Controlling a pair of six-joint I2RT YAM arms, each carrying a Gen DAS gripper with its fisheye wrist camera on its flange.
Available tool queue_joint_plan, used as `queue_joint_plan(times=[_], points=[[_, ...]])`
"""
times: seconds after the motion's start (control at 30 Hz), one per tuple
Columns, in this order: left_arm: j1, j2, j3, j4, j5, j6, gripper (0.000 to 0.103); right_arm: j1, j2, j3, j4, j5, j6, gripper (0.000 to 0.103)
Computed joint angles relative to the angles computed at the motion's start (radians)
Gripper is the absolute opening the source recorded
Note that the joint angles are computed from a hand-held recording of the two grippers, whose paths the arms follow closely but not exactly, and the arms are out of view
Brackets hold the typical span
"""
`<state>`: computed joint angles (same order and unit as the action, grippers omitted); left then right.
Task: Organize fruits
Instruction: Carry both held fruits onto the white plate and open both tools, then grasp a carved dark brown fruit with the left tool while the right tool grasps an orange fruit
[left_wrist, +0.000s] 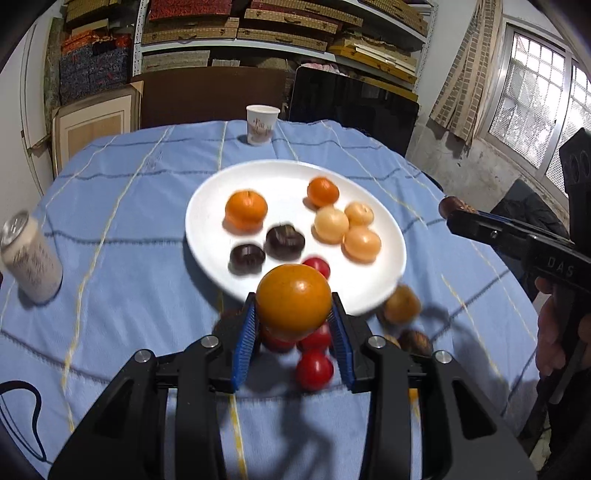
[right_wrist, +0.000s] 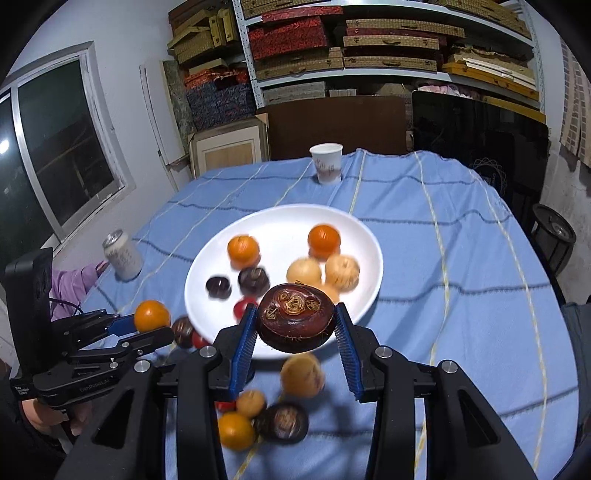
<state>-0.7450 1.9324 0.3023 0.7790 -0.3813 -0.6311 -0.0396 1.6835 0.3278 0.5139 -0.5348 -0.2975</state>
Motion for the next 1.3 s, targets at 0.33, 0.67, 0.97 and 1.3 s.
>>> queue_joint_plan(times=[0.33,0.67,0.97,1.3], points=[[0.194,0.187,0.447,-0.269,0.162,0.222,0.037,0.111,0.275,0.406,-0.173,0.094,0.109,0.042],[0.274,0.379,0.691,-0.386,0.222,0.261,0.037,0.16,0.569,0.706,-0.291,0.164,0.15,0.042],[0.268,0.378,0.72,-0.422,0.197,0.267,0.049,0.14,0.562,0.711,-0.296,0.135,0.157,0.051],[0.14,0.096,0.335,-0.216,0.103,0.224,0.082,0.045,0.324,0.424,-0.21,0.043,0.113,0.052]])
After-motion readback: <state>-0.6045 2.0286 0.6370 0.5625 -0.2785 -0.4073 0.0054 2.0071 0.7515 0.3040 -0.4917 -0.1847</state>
